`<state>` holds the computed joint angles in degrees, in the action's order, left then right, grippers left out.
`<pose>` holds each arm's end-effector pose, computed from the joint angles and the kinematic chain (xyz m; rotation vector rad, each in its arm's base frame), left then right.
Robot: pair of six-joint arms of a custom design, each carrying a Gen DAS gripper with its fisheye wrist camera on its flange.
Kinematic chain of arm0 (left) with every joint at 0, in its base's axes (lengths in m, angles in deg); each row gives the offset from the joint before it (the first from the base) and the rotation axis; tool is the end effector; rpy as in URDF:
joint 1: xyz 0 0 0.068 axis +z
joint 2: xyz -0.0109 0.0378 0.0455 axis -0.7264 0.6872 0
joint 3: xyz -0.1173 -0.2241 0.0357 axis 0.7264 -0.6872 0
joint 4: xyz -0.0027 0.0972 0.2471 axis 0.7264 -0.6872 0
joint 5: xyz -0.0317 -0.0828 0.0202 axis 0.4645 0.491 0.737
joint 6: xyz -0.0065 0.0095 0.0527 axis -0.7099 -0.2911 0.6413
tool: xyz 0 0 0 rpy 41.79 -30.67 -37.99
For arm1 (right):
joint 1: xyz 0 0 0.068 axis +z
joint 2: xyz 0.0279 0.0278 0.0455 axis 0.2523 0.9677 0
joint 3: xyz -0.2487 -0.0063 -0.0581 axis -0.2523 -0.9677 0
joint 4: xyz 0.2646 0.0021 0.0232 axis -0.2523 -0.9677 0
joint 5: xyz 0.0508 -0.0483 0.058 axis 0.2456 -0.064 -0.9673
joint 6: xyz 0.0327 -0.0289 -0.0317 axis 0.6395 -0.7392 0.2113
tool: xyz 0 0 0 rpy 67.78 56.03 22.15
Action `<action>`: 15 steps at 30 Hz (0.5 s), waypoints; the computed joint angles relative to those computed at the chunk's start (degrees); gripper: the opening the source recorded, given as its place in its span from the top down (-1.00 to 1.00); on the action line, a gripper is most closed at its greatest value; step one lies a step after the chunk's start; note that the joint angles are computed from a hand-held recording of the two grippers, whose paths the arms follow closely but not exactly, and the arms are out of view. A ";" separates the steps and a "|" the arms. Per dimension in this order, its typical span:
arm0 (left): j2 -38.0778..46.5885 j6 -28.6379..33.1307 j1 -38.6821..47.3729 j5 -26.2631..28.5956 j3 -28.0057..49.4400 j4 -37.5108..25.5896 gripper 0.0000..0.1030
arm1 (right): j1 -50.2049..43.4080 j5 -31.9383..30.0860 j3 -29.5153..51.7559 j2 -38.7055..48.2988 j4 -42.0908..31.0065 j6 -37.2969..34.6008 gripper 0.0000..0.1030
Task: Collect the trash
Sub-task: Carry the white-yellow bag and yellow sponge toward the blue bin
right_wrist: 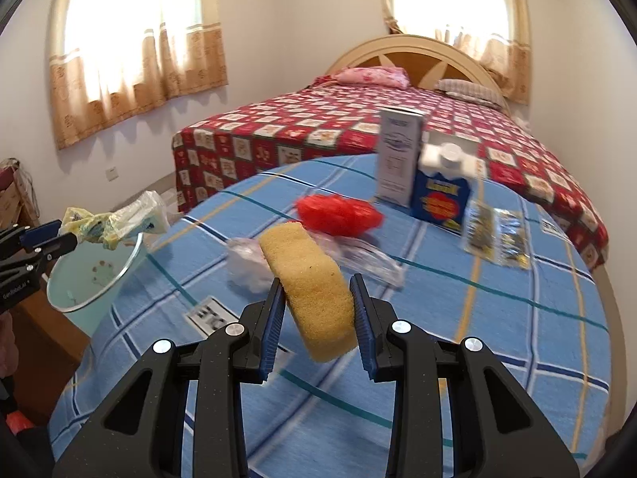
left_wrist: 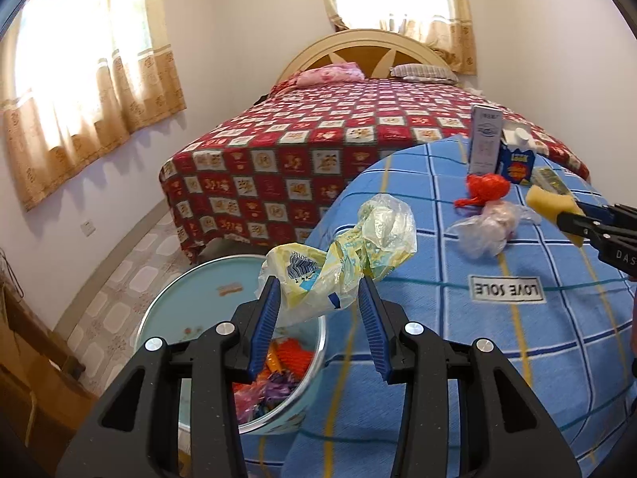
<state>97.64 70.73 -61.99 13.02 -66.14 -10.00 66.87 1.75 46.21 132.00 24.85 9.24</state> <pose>0.1734 -0.0443 0.0287 0.3620 2.1712 0.0142 0.1693 0.1850 0.0025 -0.0909 2.1996 0.0806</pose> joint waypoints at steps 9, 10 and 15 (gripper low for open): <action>-0.81 3.88 10.14 5.19 -1.56 1.41 0.20 | 2.21 -1.26 11.05 3.62 -5.62 -4.05 0.36; -0.72 4.37 11.16 5.56 -1.73 1.76 0.20 | 2.26 -1.37 11.78 3.84 -5.93 -4.44 0.36; 0.01 7.12 16.19 7.15 -2.26 3.27 0.20 | 2.41 -2.19 17.51 5.86 -8.68 -6.71 0.36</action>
